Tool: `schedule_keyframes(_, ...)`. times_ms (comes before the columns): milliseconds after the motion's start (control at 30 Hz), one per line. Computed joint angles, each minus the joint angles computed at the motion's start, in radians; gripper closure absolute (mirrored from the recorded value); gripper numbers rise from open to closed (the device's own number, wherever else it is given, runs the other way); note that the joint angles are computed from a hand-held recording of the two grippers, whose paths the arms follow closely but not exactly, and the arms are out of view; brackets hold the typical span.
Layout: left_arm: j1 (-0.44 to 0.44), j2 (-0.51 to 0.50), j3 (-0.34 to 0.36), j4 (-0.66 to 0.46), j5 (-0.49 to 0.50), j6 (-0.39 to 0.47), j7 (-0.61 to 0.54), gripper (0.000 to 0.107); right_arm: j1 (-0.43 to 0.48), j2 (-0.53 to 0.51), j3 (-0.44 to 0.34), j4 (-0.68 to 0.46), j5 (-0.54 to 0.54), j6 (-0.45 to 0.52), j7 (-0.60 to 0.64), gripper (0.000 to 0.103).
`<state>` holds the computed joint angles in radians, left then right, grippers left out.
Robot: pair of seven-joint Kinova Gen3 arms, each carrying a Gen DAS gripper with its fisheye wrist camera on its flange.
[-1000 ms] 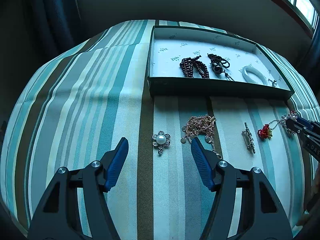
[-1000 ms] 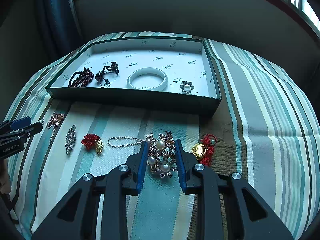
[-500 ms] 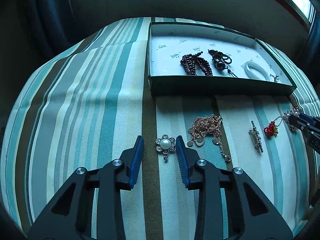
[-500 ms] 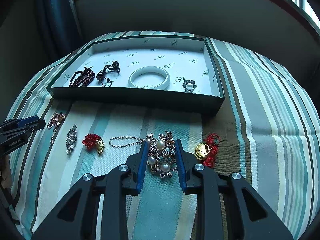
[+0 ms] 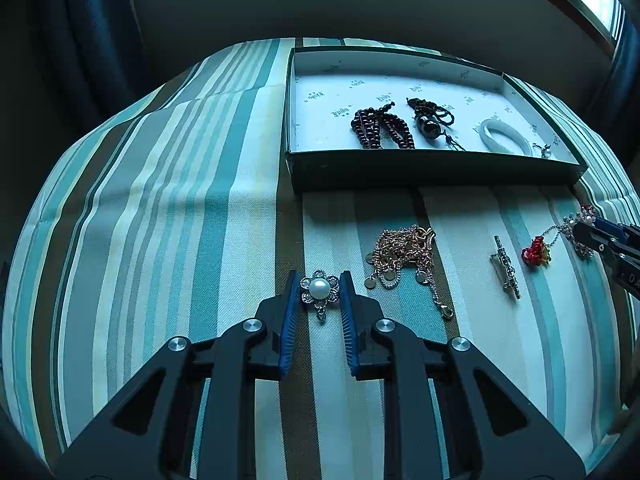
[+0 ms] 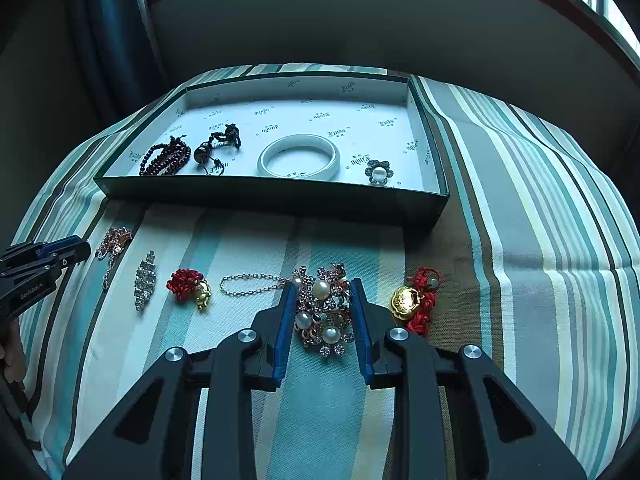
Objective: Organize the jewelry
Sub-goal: 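Lift both brooches and carry them over the tray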
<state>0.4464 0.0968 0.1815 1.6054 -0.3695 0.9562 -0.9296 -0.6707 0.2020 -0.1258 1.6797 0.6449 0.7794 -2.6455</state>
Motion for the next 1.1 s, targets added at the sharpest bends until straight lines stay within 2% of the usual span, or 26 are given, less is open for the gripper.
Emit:
schedule_keyframes(600,-0.007,-0.042,0.024,-0.049,-0.008,-0.018,-0.002,0.088,-0.001,-0.055,-0.022,-0.009,0.076,-0.006,-0.053,0.075)
schedule_keyframes(1100,0.017,0.043,-0.011,-0.21,-0.057,-0.047,-0.033,0.088,0.018,-0.023,0.007,-0.135,0.185,0.004,-0.046,0.075)
